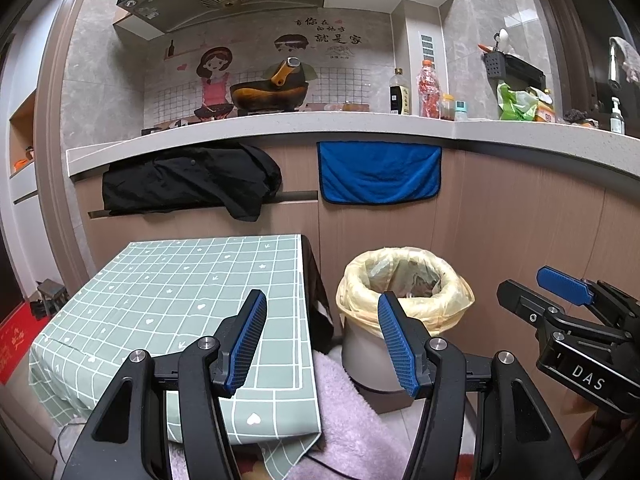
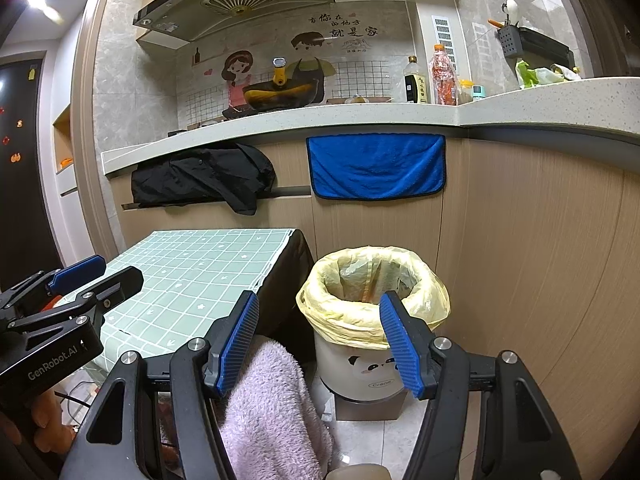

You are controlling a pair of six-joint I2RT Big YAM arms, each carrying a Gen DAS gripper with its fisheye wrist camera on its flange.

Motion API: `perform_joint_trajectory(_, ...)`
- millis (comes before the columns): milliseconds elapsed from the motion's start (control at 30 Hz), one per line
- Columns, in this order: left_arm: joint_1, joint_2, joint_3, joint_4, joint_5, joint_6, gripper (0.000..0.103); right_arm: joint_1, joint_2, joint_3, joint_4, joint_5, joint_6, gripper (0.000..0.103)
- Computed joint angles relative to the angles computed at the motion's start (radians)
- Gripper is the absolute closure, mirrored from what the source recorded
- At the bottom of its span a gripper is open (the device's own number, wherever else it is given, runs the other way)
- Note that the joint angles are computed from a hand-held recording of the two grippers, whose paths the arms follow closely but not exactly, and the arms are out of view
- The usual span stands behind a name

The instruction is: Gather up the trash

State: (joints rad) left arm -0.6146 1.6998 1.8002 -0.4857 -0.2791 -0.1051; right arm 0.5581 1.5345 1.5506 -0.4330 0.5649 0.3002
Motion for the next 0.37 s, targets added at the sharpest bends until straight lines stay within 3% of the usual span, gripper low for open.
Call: perform_joint_trajectory(367,0.011,0.004,0.009,-0.010,0.027,-0.002,0.044,0.001,-0.004,-0.004,-0.006,0.005,0.009,0.043)
